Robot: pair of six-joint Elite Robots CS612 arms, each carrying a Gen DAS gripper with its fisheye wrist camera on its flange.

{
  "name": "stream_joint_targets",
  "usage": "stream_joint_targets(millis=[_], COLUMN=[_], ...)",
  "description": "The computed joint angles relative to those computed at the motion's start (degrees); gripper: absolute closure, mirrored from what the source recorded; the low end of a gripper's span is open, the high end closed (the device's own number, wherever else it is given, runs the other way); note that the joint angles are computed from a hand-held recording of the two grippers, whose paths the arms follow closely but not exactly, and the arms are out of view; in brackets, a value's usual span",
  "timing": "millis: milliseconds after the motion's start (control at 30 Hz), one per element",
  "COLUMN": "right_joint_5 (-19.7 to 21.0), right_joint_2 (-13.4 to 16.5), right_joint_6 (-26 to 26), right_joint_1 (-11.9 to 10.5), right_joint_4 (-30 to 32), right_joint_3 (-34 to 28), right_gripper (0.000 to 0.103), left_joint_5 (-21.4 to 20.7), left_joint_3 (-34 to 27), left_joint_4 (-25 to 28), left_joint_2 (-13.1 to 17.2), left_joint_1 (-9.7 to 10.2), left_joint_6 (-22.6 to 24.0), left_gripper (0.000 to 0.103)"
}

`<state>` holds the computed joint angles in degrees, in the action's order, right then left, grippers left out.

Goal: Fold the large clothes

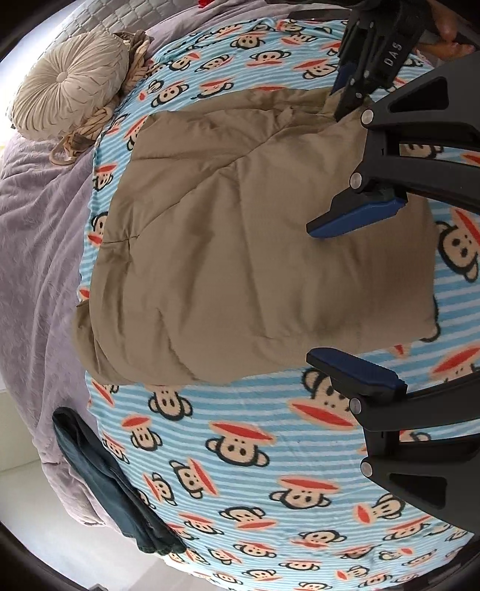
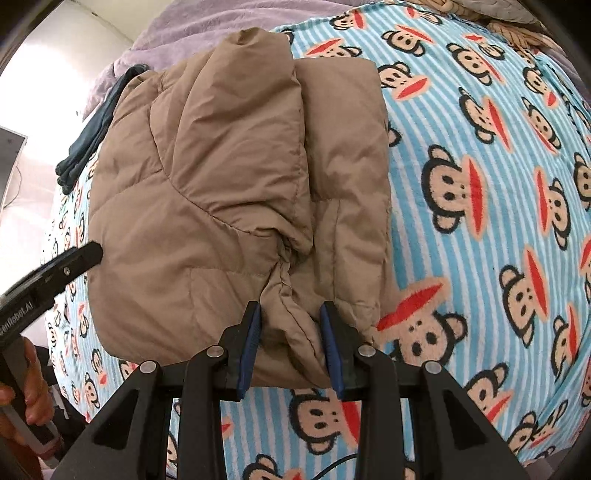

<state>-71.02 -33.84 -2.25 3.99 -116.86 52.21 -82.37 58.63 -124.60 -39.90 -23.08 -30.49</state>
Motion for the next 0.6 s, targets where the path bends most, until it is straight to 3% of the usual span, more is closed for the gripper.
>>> stream_joint_targets(millis=[467, 600], right_joint_5=[1.77, 2.43], right_joint_2=[-4.64, -6.33], right_joint_6=[0.68, 0.46], right_joint_1=[-1.62, -2.01], right_joint_4=[-1.14, -1.81], right_joint_3=[5.4, 7.57], right_gripper=[0.061, 0.052], left_joint_5=[-3.38, -3.89], left_joint_3=[7.38, 9.76], left_joint_4=[-1.16, -2.64], left_joint_2=[-4.12, -5.9], left_joint_1=[0.14, -0.21], left_joint_6=[-3.78, -4.63], left_gripper=[0.04, 0.04])
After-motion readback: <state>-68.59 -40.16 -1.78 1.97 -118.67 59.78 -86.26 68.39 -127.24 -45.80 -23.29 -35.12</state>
